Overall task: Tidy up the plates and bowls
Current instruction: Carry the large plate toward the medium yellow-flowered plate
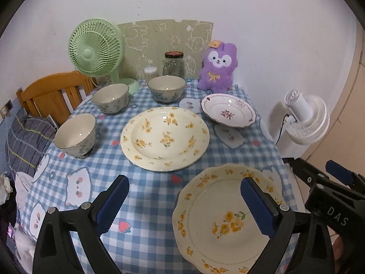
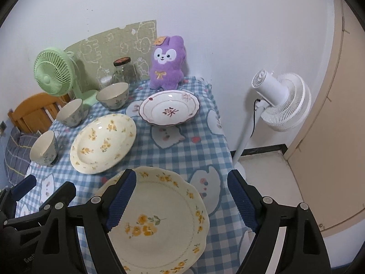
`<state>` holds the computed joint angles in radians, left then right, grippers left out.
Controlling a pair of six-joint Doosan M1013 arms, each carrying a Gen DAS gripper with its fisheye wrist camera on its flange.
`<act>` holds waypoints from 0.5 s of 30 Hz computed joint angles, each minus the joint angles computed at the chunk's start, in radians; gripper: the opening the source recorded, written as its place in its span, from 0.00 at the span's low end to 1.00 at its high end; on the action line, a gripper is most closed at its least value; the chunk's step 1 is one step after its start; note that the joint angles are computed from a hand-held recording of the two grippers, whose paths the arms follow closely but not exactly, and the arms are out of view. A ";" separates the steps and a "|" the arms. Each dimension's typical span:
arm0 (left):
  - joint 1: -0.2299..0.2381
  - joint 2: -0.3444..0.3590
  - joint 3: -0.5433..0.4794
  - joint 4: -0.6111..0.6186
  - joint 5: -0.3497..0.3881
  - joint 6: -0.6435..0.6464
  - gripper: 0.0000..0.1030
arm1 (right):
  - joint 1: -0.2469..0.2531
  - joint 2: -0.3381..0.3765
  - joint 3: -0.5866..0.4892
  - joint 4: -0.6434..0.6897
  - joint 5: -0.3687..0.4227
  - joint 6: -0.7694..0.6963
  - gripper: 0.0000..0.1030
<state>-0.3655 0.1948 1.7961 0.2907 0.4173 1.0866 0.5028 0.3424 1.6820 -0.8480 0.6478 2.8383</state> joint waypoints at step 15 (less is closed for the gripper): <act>0.093 -0.026 -0.033 -0.133 -0.014 0.189 0.96 | 0.066 0.036 -0.116 -0.045 0.080 0.060 0.82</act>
<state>-0.2722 0.1688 1.7633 0.1575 0.4036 1.2752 0.5686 0.3787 1.5665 -0.8925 0.7275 2.8979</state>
